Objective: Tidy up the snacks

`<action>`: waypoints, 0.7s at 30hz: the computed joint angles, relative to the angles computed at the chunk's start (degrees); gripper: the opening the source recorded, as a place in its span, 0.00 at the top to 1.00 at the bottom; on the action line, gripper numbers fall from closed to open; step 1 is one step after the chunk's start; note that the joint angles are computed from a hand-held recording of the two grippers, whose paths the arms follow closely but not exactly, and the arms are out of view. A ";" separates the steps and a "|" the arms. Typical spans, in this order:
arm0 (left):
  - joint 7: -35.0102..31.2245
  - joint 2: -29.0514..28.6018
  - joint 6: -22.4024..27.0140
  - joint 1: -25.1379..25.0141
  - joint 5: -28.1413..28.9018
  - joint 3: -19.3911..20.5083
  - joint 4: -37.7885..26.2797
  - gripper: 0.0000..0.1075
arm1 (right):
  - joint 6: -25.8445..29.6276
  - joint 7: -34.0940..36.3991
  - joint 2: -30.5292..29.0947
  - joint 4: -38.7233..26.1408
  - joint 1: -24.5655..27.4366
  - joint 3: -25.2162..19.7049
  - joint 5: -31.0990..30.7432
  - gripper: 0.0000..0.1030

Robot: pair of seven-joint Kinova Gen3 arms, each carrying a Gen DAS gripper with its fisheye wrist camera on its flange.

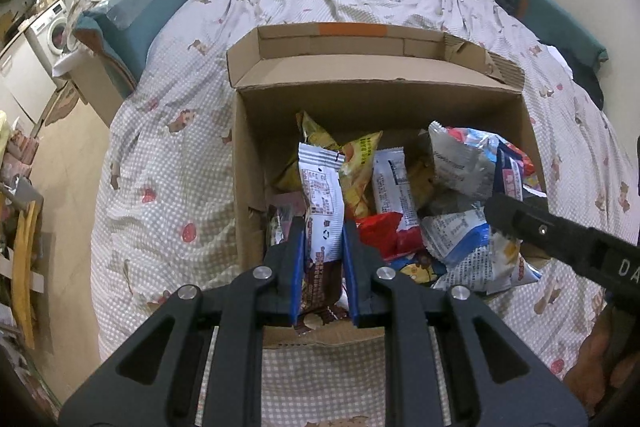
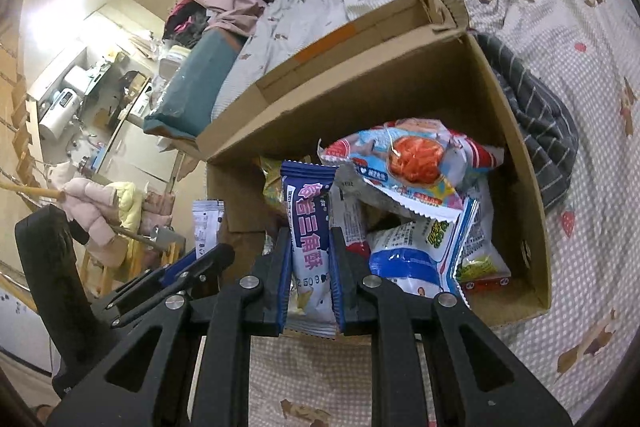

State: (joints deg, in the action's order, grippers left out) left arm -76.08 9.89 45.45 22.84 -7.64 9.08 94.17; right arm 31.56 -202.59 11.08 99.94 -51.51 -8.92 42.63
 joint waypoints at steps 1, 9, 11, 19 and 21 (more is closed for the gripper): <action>-0.20 0.04 0.00 -0.12 0.05 -0.04 0.06 0.86 | 0.03 0.02 0.11 -0.06 0.01 -0.03 -0.10 0.80; -0.96 -0.01 0.68 -0.44 0.13 -0.22 -0.57 0.80 | 0.77 -2.80 0.29 -0.38 -1.76 0.36 3.30 0.79; -1.80 -0.37 0.59 -0.90 1.00 -0.08 -0.41 0.64 | 0.46 -3.99 0.06 0.07 -1.99 0.46 4.95 0.79; -0.74 -3.26 -1.55 -1.38 0.79 -0.15 1.74 0.43 | 2.57 -8.65 -0.79 0.63 -2.48 -0.92 10.40 0.72; -1.09 -4.06 -1.75 -1.74 0.94 0.02 1.92 0.42 | 4.69 -6.94 -0.65 -0.34 -2.40 -1.79 10.10 0.47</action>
State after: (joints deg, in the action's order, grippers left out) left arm -77.18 5.83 43.70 21.10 -6.69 9.10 96.09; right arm 36.25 -209.53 10.43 99.60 -53.91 -10.71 52.73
